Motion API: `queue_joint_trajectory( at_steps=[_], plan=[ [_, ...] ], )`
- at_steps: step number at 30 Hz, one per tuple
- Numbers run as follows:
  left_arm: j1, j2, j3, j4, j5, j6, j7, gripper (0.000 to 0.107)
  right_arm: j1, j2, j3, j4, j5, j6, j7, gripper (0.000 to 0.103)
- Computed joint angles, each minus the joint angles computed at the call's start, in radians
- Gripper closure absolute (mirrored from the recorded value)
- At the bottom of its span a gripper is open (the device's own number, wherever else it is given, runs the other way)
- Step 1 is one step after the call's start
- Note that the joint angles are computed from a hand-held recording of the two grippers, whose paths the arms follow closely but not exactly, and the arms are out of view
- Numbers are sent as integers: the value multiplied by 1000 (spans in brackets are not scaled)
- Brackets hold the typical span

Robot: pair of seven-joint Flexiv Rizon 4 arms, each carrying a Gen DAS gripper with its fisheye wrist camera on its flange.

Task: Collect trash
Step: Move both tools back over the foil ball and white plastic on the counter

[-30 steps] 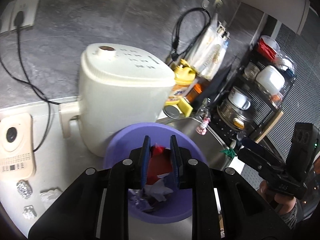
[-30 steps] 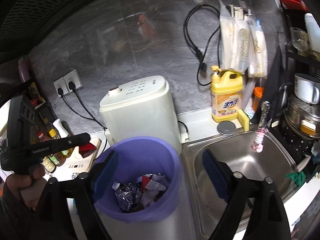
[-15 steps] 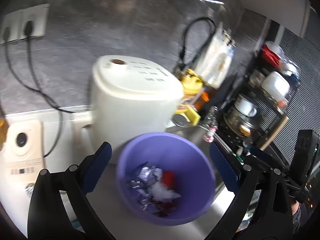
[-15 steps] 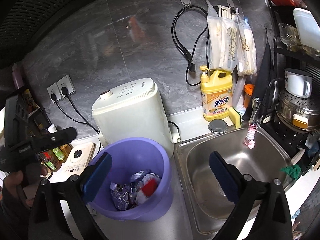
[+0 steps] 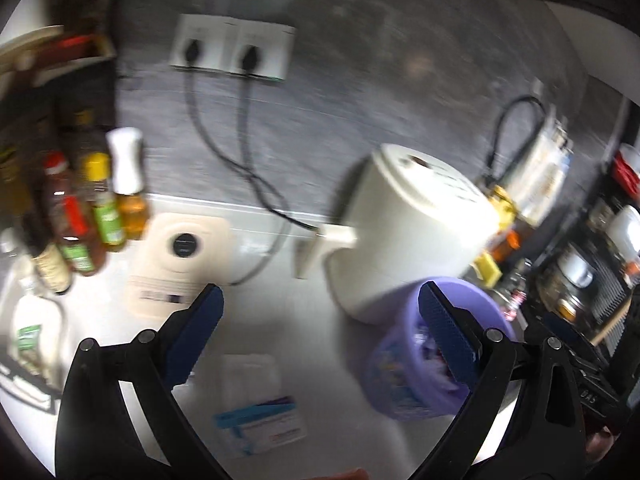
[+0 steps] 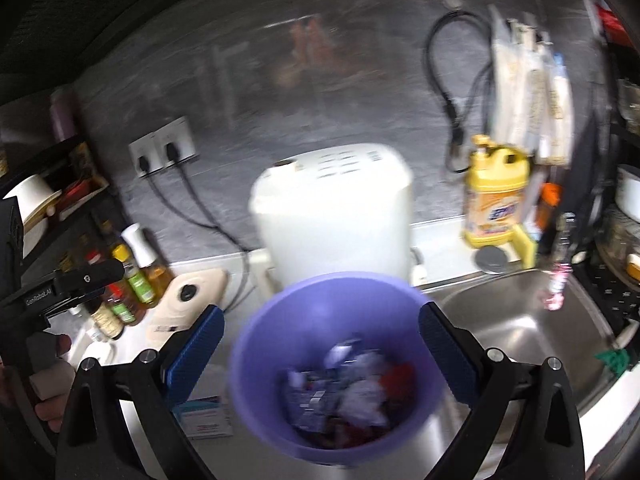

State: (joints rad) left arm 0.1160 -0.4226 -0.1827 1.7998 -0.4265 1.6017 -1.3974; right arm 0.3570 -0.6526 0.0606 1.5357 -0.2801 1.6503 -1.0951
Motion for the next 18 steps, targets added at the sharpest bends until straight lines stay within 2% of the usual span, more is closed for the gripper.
queue_joint_trajectory(
  at_steps=[3,6,10,12,13,15,17,18],
  plan=[
    [21,34,13,52,-5,30,-11,10,-23,-25,75,-34,-19,-10,-43,8],
    [-10,55,95,76,15,31,-53,10,-38,-49,142,-66,-34,-15,-98,8],
    [17,84,111,128,20,58,-77,10,-10,-81,175,-115,-53,-57,-160,8],
    [-23,92,187,139,48,57,-111,10,9,-98,179,-146,-50,-91,-181,8],
    [-26,97,201,149,58,63,-120,10,8,-106,196,-160,-46,-107,-199,8],
    [5,109,183,180,58,83,-130,10,-7,-137,261,-205,-33,-157,-257,8],
    [38,120,162,206,58,90,-131,10,8,-157,271,-245,-23,-207,-290,8],
    [34,120,174,214,63,98,-138,10,16,-168,276,-265,-18,-227,-310,8]
  ],
)
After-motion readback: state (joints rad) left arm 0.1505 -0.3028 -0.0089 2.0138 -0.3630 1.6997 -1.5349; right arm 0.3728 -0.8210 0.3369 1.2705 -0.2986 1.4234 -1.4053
